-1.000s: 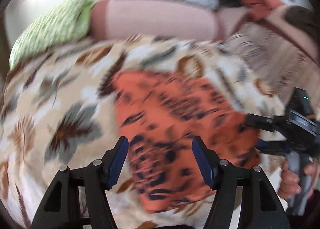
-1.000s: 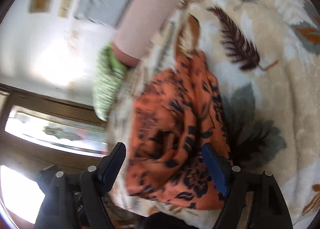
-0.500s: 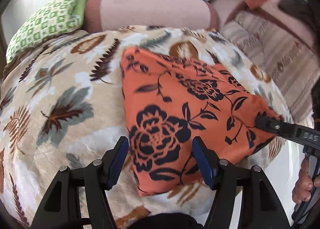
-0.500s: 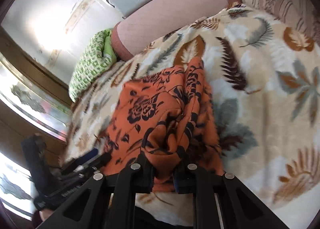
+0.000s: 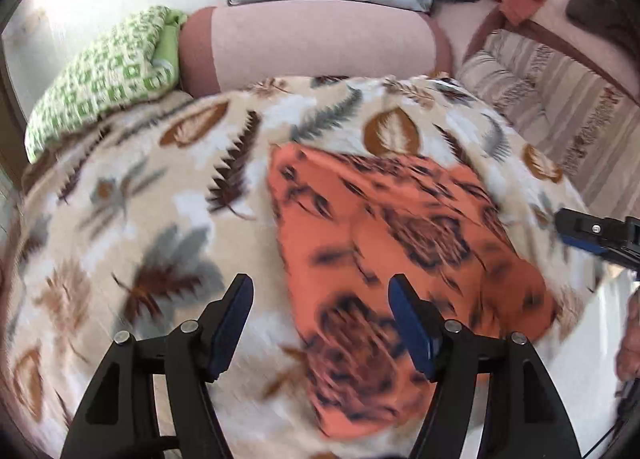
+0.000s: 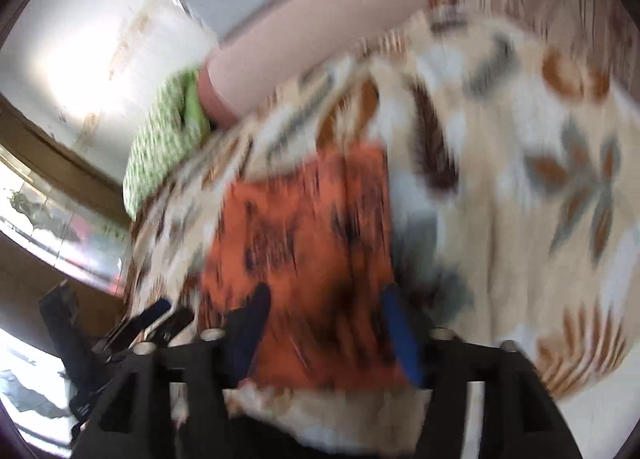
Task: Fold small clothes
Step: 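Regrasp and straighten the folded garment's edge with both grippers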
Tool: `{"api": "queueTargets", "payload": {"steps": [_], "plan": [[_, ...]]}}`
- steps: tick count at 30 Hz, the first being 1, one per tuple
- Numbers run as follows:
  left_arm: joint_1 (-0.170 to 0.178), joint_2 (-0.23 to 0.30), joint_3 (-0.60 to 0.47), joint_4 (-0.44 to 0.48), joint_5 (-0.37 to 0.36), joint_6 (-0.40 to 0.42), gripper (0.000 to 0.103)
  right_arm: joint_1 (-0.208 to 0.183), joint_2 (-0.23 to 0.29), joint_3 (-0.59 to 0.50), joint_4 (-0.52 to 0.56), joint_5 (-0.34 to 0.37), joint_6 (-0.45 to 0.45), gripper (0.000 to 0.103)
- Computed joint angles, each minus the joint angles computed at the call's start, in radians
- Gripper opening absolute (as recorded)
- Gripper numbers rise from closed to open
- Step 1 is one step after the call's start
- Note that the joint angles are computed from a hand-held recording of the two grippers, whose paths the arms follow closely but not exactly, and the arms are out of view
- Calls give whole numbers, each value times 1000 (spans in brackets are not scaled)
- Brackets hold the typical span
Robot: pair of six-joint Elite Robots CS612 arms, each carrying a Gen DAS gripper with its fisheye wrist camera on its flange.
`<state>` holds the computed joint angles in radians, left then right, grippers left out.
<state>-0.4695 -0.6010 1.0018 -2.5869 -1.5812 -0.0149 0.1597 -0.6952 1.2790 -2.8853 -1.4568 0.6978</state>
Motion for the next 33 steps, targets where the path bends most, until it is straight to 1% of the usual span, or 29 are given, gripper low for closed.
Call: {"api": "queueTargets", "payload": {"steps": [1,2,3,4,5,6,7,8,9,10,12,13,14,15,16,17,19,21,23,24,26,28,30,31,33], "plan": [[0,17,-33,24,23,-5,71,2,2,-23,53,-35,-11,64],[1,34,-64,44,29,-11,71,1,10,-41,63,-45,6,64],[4,49,-89,58,26,-12,71,-5,8,-31,34,-27,16,64],[4,66,-117,71,36,-9,71,-18,2,-13,-2,17,16,64],[2,90,-156,87,54,-7,71,-24,17,-36,-4,50,8,64],[1,115,-197,103,65,-6,71,-27,23,-44,-5,58,1,64],[2,135,-230,117,71,-8,71,-29,44,-76,-6,76,-11,57],[1,159,-270,140,79,-15,71,-32,74,-122,6,98,-21,38],[0,185,-319,172,87,-24,71,-33,99,-161,42,102,-17,29],[-2,214,-371,205,92,-29,71,-35,128,-206,79,114,8,29],[-6,263,-462,274,110,-34,71,-47,190,-290,124,181,71,27],[-8,294,-519,328,120,-37,71,-49,217,-331,168,194,85,27],[-10,326,-579,392,127,-36,71,-51,250,-384,250,199,101,25],[-11,365,-655,473,128,-29,71,-52,263,-399,291,208,117,23],[-13,390,-696,515,133,-20,71,-56,279,-409,290,224,155,16],[-12,395,-701,515,134,-25,73,-61,285,-401,248,248,183,15],[-10,361,-636,460,123,-33,73,-65,274,-383,229,266,187,15],[-9,300,-519,367,121,-32,73,-65,236,-320,172,275,180,18],[-9,241,-408,283,107,-47,72,-63,195,-253,119,276,166,20],[-8,212,-356,247,96,-55,72,-61,166,-203,72,282,152,20],[-10,158,-256,166,91,-53,72,-53,121,-135,37,281,105,20],[-16,110,-171,93,108,-46,72,-38,76,-74,24,244,56,20],[-18,76,-110,42,106,-47,72,-25,38,-15,25,210,2,20],[-18,58,-78,18,108,-43,72,-19,25,7,35,198,-9,20],[-20,32,-31,-21,120,-40,72,-13,17,40,62,208,-16,20]]}}
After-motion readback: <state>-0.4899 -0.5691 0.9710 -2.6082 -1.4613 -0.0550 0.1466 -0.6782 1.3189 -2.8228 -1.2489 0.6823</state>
